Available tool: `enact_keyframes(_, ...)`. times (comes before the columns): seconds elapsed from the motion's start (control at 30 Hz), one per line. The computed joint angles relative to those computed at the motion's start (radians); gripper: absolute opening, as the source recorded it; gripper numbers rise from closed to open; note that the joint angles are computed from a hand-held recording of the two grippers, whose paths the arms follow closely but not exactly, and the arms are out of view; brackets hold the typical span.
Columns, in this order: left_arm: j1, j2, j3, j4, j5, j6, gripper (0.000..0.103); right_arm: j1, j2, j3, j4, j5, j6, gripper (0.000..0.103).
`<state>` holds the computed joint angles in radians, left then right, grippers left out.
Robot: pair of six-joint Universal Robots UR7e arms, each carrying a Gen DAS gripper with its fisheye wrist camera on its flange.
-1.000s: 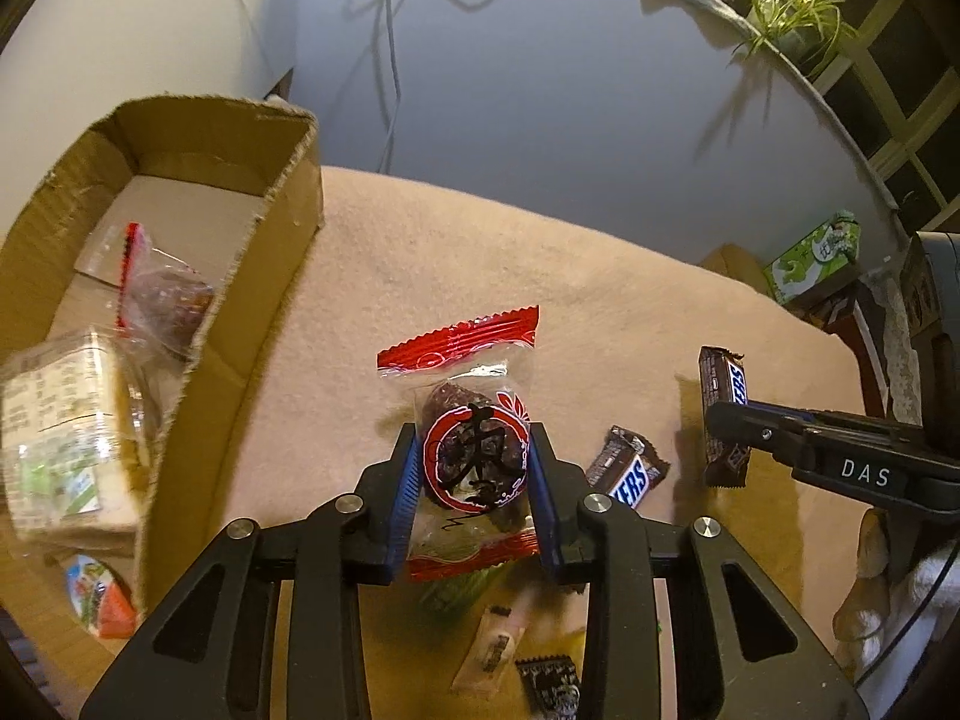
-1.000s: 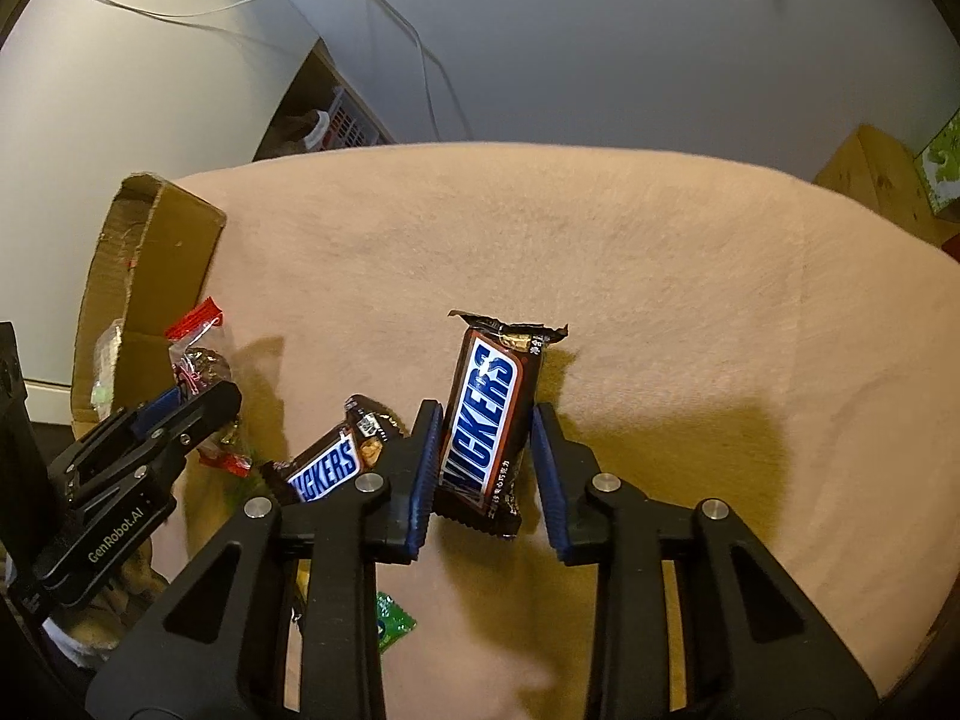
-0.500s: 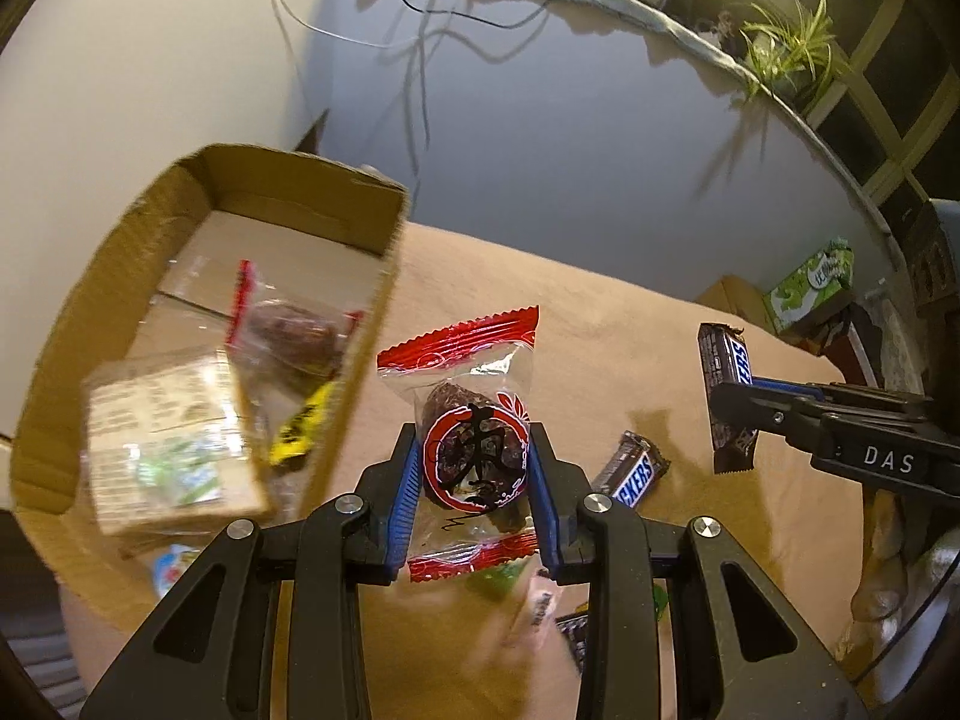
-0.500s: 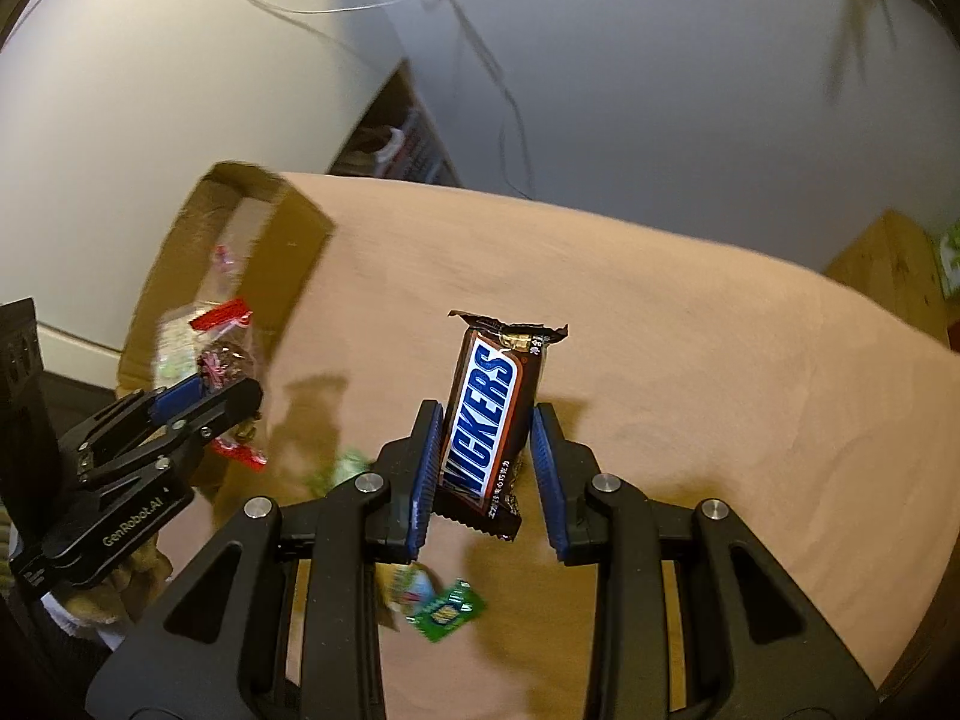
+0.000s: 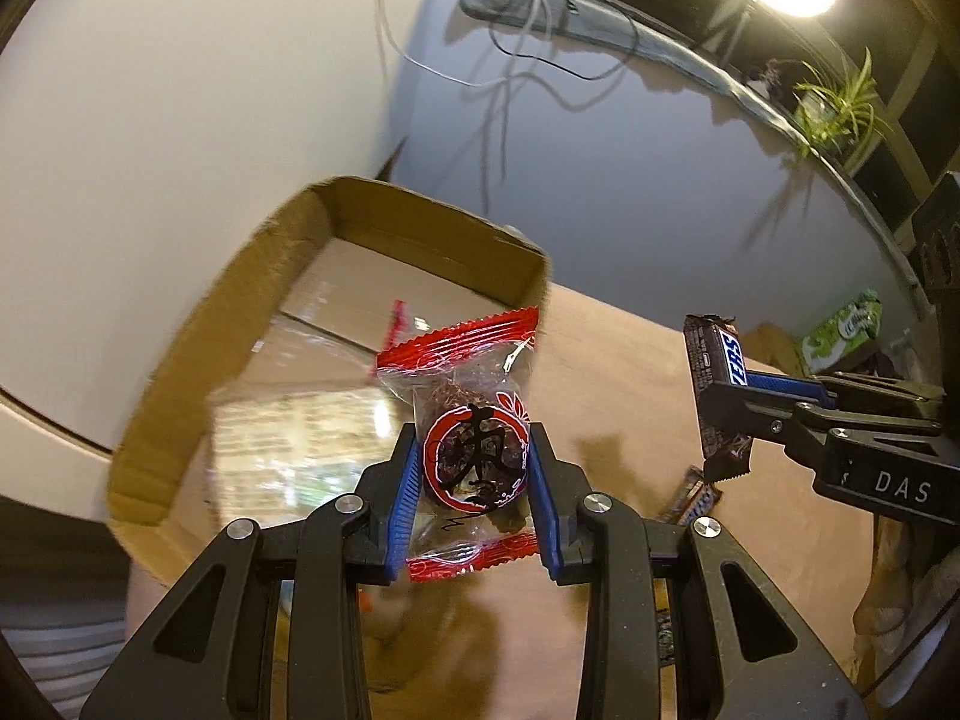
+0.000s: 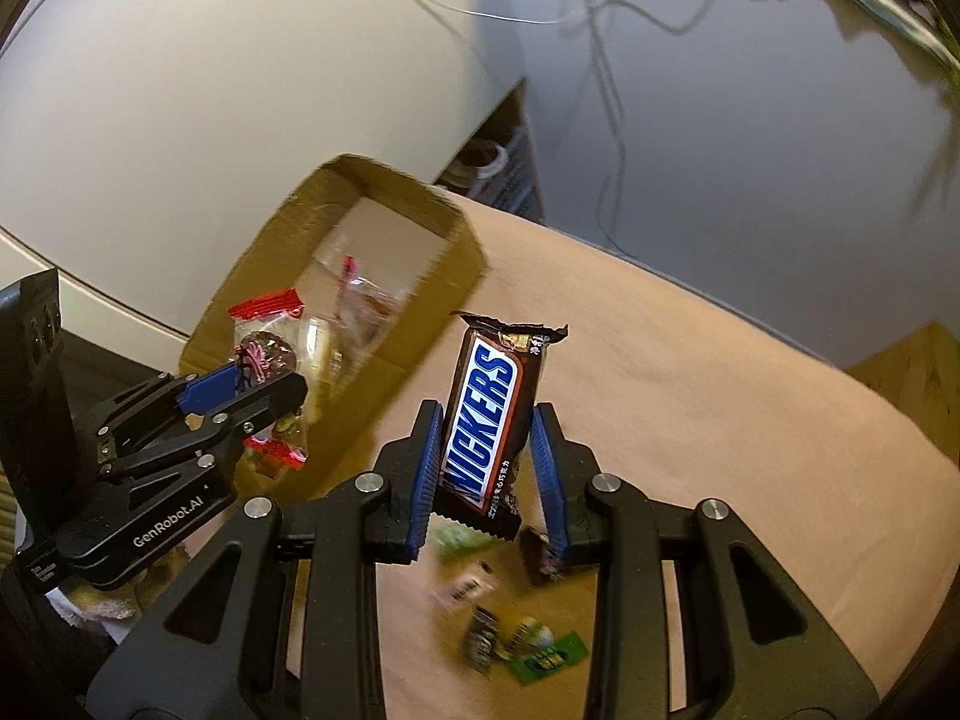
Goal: Organize snacks
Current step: 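Carry the dried fruit bag into the box with the left tool while the right carries the Snickers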
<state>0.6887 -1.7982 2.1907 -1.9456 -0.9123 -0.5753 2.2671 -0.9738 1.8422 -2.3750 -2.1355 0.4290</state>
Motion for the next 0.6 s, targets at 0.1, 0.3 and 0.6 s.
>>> enact_keyframes(0.1,0.015,-0.003,-0.009,0.005,0.012,0.002,0.031,0.008,0.044,-0.043,0.002,0.005,-0.026,0.031)
enact_keyframes(0.3,0.043,0.000,-0.024,-0.004,0.028,0.027,0.031,0.013,0.121,-0.120,0.010,0.016,-0.064,0.031)
enact_keyframes(0.6,0.078,0.005,-0.039,-0.022,0.036,0.058,0.031,0.004,0.187,-0.200,0.025,0.031,-0.094,0.031)
